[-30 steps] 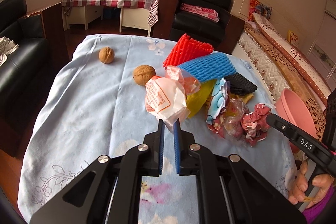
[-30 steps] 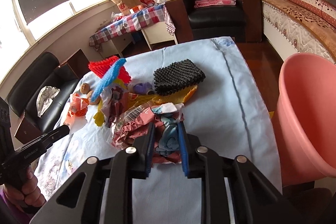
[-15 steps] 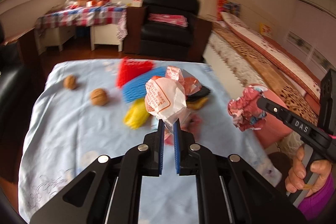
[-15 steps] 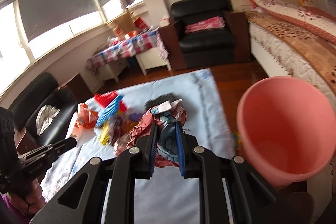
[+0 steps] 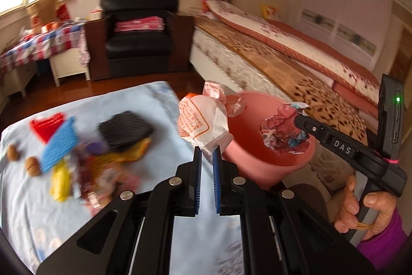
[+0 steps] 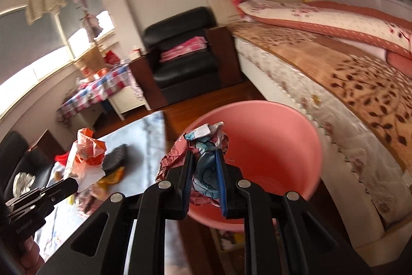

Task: Collect trash
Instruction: 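Carry both items over the pink bucket and open both tools to drop them, then move both open tools back over the table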

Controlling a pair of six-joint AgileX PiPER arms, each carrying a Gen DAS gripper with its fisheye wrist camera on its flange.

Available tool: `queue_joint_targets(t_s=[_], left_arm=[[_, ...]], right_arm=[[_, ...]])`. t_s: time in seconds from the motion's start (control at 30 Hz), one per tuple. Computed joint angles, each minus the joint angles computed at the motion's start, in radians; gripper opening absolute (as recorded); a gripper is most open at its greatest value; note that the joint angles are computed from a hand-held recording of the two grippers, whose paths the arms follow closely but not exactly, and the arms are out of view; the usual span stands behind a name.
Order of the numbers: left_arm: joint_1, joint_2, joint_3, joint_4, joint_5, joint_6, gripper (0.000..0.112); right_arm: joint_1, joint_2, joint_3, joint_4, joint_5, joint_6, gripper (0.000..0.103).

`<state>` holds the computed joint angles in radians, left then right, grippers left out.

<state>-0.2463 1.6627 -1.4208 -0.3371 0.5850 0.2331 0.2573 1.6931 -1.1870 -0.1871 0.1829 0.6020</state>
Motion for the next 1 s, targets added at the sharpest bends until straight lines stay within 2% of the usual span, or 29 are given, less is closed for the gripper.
queue_joint_targets(t_s=[0.3, 0.6, 0.73, 0.83, 0.93, 1.0], left_arm=[[-0.113, 0.207, -0.22, 0.034, 0.096, -0.042, 0.008], [-0.147, 0.275, -0.28, 0.039, 0.129, -0.062, 0.009], [-0.142, 0.272, -0.275, 0.021, 0.124, -0.051, 0.033], [-0.141, 0.252, -0.253, 0.02, 0.106, -0.049, 0.035], [-0.132, 0.233, -0.236, 0.011, 0.099, -0.048, 0.035], [-0.126, 0.215, -0.214, 0.012, 0.087, -0.047, 0.035]], right_arm=[[-0.085, 0.023, 0.033, 0.007, -0.003, -0.012, 0.017], [-0.106, 0.044, 0.038, 0.02, -0.002, -0.026, 0.018], [-0.1, 0.05, 0.032, -0.031, 0.005, 0.032, 0.02], [-0.101, 0.052, 0.034, -0.054, 0.005, 0.059, 0.022], [-0.098, 0.045, 0.042, -0.125, 0.002, 0.138, 0.033], [-0.095, 0.036, 0.047, -0.13, -0.002, 0.145, 0.033]])
